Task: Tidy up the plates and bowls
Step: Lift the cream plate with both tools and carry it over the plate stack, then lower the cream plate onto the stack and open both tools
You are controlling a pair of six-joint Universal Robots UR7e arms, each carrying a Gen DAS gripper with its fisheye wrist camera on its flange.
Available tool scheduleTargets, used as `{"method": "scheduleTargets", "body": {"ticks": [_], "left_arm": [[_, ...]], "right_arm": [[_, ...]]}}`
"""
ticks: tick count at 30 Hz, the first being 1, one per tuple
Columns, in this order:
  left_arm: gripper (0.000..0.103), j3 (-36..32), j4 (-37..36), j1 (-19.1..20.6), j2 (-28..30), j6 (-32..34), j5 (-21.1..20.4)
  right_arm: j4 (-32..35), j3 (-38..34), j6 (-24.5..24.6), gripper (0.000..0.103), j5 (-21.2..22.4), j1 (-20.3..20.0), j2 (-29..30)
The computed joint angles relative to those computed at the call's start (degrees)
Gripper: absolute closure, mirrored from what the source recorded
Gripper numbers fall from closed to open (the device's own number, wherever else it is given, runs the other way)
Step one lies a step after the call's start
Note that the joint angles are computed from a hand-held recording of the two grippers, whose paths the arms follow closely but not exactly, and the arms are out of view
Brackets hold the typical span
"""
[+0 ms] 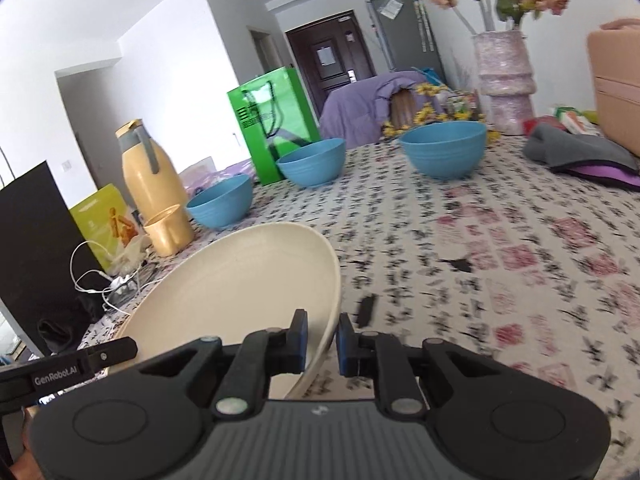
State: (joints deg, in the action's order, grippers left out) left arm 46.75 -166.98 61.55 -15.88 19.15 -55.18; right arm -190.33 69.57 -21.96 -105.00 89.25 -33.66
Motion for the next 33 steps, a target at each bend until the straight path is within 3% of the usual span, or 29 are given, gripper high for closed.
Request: {"method": "scheduleTargets", "body": {"ticks": [6,13,20,26,29,33], "left_arm": [[0.095,-8.42,3.57,1.92,2.86,1.60,0.58],[0.095,-14.80,5.70,3.31,5.49,5.29,1.32],[0.094,-15.42,5.47,3.75,5.92,6.90,2.02],[0.094,-13.60,4.47,4.04,5.06,6.34,1.71],[0.094,-12.22,3.18,3.78,4.51,7.21,2.09],[0.092,-8.12,-1.40,3.10,2.62,8.63,1.52]], "right_arm": [[8.17,-11.81,-1.87,0.086,-0.98,1.38,6.91],[13.33,-22.38,-5.68,0.084,-2.94,2.62,13.51],[11.18,-30.39,-19.31,0.075,-10.27,4.83,20.31],[9.45,-31.03,-25.90,0.075,-11.82,5.33,21.26],[9.40,-29.63,-25.49,0.076,-11.16,5.28,20.23],[7.86,-23.43,-21.60,0.068,-7.47,4.77,15.84]]}}
